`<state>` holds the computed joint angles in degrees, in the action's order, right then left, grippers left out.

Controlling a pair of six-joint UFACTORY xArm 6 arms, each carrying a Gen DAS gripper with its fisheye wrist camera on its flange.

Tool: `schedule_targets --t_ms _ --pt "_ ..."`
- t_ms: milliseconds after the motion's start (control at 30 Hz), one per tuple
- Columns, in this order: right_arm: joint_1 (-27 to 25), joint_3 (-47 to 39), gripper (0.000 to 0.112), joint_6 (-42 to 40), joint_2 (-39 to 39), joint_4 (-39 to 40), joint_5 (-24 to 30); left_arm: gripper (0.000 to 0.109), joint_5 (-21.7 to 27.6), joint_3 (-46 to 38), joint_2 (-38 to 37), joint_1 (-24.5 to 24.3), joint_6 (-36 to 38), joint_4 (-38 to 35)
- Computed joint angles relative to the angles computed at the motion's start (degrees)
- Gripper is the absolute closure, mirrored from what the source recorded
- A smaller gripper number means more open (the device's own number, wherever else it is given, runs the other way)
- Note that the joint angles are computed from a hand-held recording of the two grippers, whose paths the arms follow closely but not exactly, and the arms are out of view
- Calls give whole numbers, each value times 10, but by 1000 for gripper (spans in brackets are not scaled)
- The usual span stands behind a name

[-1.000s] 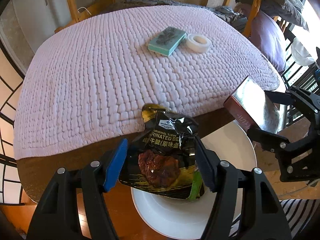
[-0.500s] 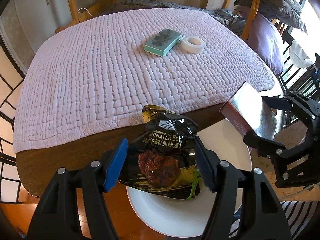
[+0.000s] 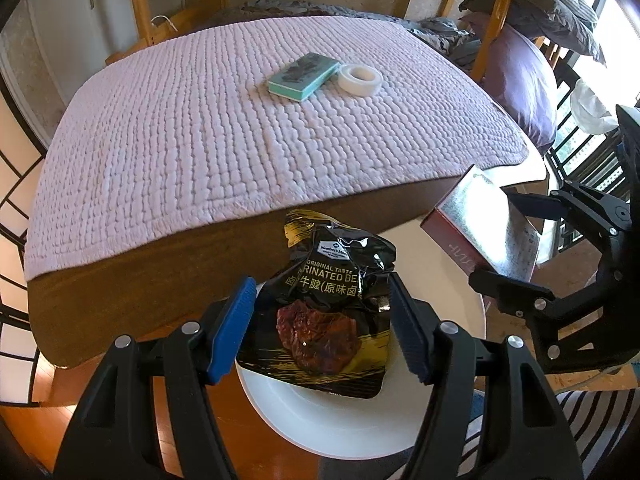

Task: Collect trash
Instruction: 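Carry the beef pouch and pink box over the white bin, then open both tools to drop the beef pouch and pink box into the bin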

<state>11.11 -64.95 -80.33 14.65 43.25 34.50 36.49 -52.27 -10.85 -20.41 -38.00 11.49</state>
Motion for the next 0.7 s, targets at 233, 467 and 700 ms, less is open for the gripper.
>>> schedule_targets --t_ms 233,467,700 --pt "-9 19 35 -15 -13 2 8 42 4 7 -2 -21 -19 4" --pt "-13 29 35 -21 -18 -1 13 42 5 11 1 -34 -24 -1" --pt "-19 40 35 -24 -24 -14 19 42 5 18 2 -43 -25 -9"
